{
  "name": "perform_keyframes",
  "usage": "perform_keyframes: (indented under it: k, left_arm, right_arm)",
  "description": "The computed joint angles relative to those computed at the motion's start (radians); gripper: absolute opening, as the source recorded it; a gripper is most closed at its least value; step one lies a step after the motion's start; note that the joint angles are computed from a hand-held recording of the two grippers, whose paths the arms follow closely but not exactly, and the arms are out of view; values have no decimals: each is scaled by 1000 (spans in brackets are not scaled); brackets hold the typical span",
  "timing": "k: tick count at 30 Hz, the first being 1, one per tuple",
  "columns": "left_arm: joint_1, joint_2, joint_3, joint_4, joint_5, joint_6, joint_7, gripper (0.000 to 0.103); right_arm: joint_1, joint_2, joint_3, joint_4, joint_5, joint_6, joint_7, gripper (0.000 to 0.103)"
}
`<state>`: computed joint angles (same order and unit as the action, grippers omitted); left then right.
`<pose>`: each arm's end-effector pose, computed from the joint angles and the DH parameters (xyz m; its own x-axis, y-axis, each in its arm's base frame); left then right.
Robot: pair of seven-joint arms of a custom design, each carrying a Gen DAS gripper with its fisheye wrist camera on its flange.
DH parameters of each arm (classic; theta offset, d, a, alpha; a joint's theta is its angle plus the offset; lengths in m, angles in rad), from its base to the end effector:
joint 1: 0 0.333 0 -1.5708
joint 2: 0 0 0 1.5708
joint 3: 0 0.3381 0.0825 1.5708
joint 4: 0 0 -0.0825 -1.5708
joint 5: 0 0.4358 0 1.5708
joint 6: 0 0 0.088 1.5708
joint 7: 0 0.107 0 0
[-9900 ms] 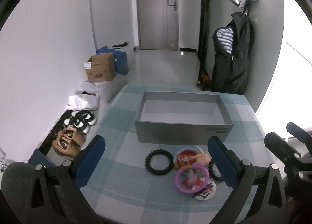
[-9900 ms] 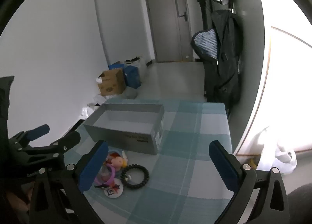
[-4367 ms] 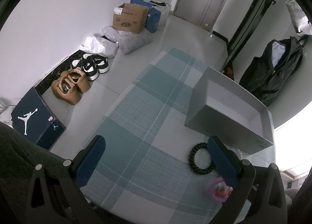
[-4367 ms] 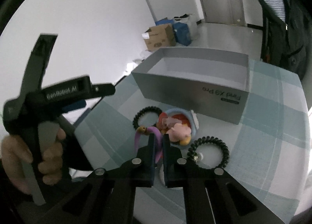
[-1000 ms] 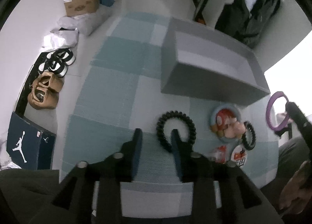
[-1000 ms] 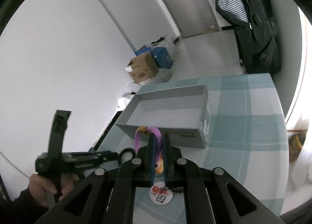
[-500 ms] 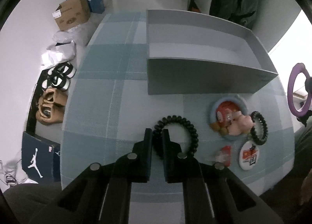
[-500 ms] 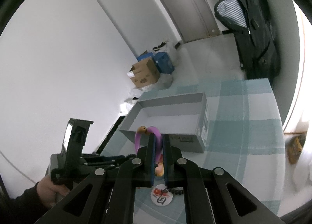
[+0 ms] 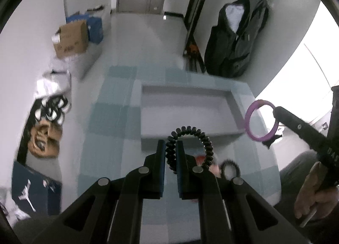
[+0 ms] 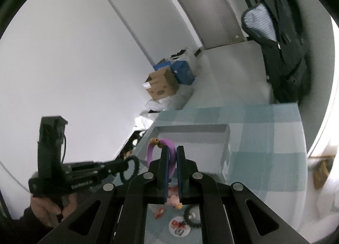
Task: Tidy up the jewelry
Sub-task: 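Carry both items into the grey box and open both tools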
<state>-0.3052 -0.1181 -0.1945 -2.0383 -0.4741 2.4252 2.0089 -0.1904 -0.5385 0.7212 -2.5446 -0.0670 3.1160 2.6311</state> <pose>0.5319 -0.2972 0.5547 -0.6479 -0.7363 0.1951 -0.6954 0.4674 -0.5458 0.4068 0.2806 0.5184 -0.0805 -0.8762 -0.4751 -0.5455 0.4377 -0.7148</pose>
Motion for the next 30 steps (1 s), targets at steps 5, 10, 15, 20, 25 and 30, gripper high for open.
perform_keyframes:
  k: [5, 10, 15, 20, 25, 30]
  left_arm:
    - [5, 67, -13, 85, -16, -7, 22, 5]
    - [17, 137, -39, 144, -1, -10, 19, 5]
    - [29, 165, -59, 161, 21, -28, 5, 5]
    - [38, 189, -73, 180, 5, -49, 28, 5]
    - [48, 220, -80, 219, -6, -115, 28, 8]
    - [56, 201, -80, 196, -10, -89, 28, 55]
  right_arm:
    - [-17, 79, -25, 70, -43, -22, -48, 6]
    - [-39, 162, -38, 122, -110, -42, -35, 6]
    - [-9, 234, -86, 137, -155, -49, 6, 6]
    - [61, 292, -164, 151, -176, -61, 34, 6]
    - [153, 334, -257, 170, -193, -64, 33, 9]
    - [117, 286, -245, 153, -327, -64, 178, 40]
